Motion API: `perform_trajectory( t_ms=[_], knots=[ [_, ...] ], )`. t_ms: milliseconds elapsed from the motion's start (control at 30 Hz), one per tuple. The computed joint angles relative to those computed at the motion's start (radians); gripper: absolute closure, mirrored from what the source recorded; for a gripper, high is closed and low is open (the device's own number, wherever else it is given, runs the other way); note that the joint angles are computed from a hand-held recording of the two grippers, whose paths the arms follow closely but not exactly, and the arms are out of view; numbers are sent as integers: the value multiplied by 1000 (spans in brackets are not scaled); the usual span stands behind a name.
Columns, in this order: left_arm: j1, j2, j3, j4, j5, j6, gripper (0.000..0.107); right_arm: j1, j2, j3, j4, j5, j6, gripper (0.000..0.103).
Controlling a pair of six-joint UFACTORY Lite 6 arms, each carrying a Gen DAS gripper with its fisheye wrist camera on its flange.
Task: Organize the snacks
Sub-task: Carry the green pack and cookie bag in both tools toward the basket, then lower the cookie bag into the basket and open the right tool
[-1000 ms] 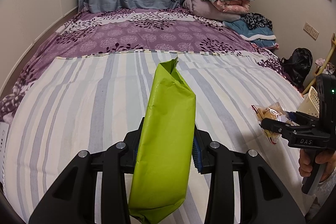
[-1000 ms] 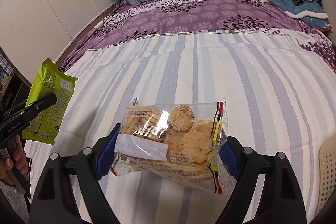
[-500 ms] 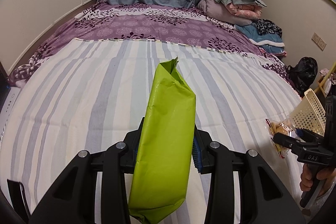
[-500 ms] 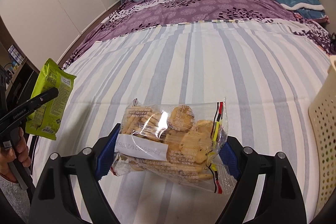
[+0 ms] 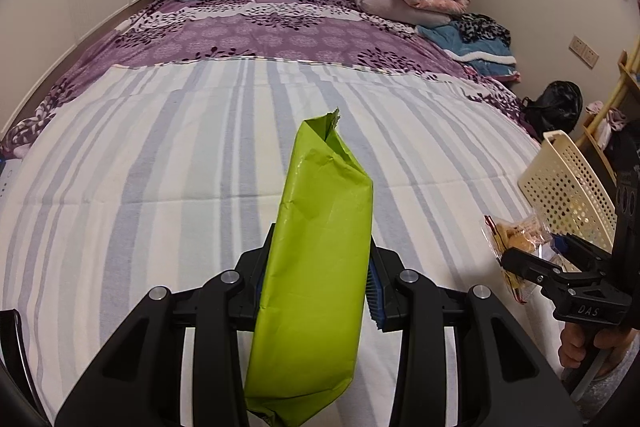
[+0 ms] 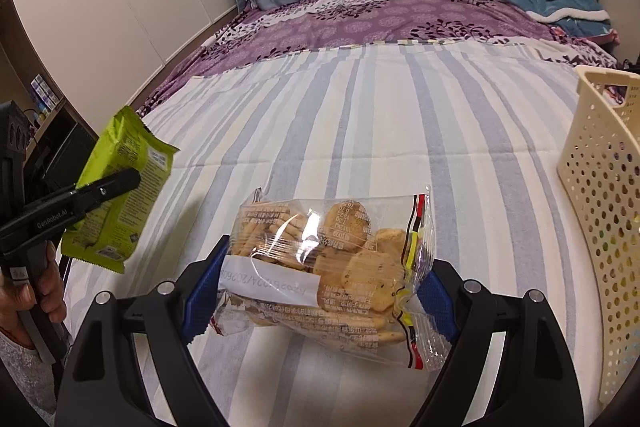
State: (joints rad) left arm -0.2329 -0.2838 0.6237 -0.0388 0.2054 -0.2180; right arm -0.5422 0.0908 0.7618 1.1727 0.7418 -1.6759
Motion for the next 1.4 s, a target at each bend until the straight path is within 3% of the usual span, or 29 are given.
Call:
perform_trajectory(
  t_ms=[333, 600, 1033, 1400],
  knots=[
    [-208, 39, 93, 459, 53, -528, 69, -151, -2, 55, 19, 84, -20, 20],
    [-343, 123, 200, 625, 101, -717, 69, -308, 81, 176, 33, 143, -17, 20],
    [-482, 290, 403, 689, 143, -770, 69, -534, 270, 459, 63, 176, 34, 20],
    [-544, 416, 579, 664, 174, -714, 69, -652, 483, 732, -5, 120, 132, 20]
  ],
)
